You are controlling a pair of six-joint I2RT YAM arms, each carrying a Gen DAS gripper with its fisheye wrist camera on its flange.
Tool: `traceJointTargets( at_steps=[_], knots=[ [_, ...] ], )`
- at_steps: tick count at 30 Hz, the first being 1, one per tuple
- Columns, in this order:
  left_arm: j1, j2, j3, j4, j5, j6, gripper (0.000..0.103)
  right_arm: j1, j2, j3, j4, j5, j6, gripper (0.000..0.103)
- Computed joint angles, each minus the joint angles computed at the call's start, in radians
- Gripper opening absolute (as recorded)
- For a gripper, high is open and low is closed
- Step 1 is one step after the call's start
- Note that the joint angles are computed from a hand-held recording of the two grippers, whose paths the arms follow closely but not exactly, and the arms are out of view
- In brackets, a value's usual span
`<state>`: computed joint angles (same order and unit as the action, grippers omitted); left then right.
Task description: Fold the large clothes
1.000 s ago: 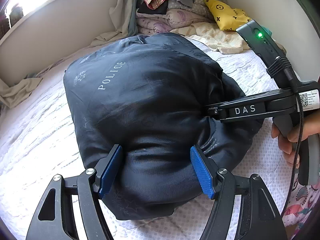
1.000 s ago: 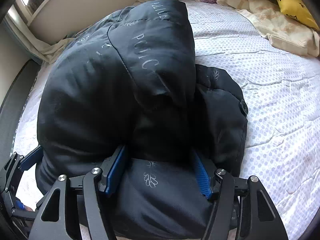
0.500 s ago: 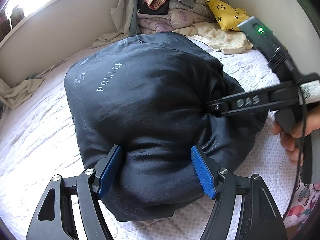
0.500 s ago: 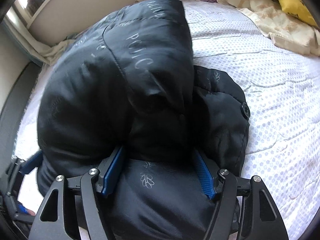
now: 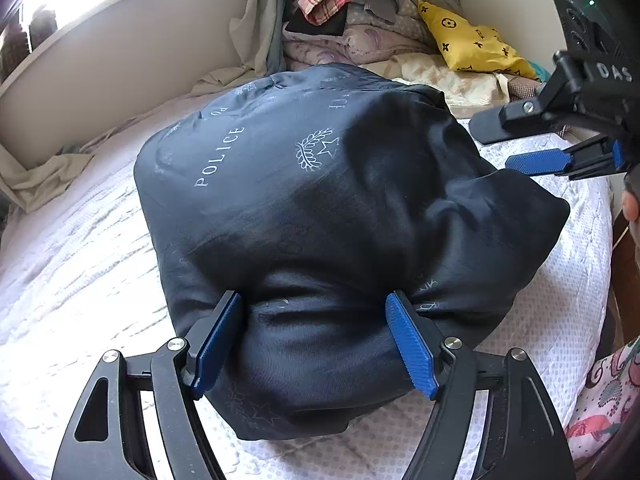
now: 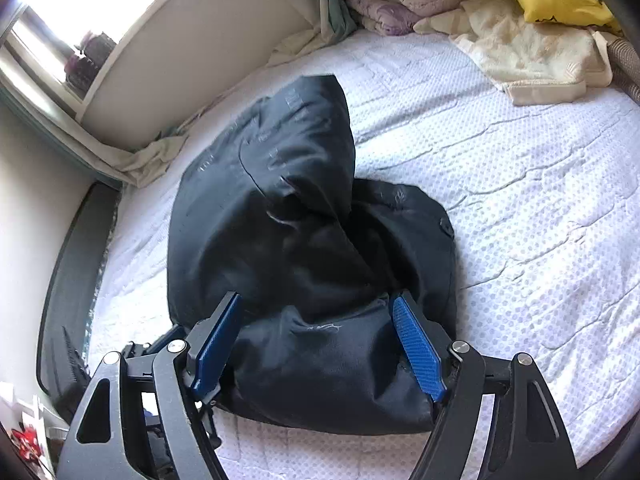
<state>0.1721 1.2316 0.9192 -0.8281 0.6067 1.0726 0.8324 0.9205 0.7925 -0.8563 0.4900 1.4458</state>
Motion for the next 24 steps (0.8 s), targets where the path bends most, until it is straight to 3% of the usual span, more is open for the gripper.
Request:
traceJointTargets(
  at_steps=[7, 17, 19, 24],
  knots=[
    [0.009, 0.007, 0.013, -0.014, 0.005, 0.003, 0.08, 0.002, -0.034, 0.028, -0.092, 0.042, 0.041, 0.08],
    [0.006, 0.005, 0.015, -0.016, 0.002, -0.002, 0.084, -0.104, -0.042, 0.006, -0.05, -0.014, -0.017, 0.083],
    [0.009, 0.01, 0.019, -0.022, 0.004, 0.002, 0.085, -0.152, -0.063, -0.023, -0.008, -0.055, -0.046, 0.084],
    [0.009, 0.01, 0.018, -0.022, 0.004, 0.003, 0.085, -0.34, -0.146, -0.15, 0.154, -0.272, -0.091, 0.084]
  ],
)
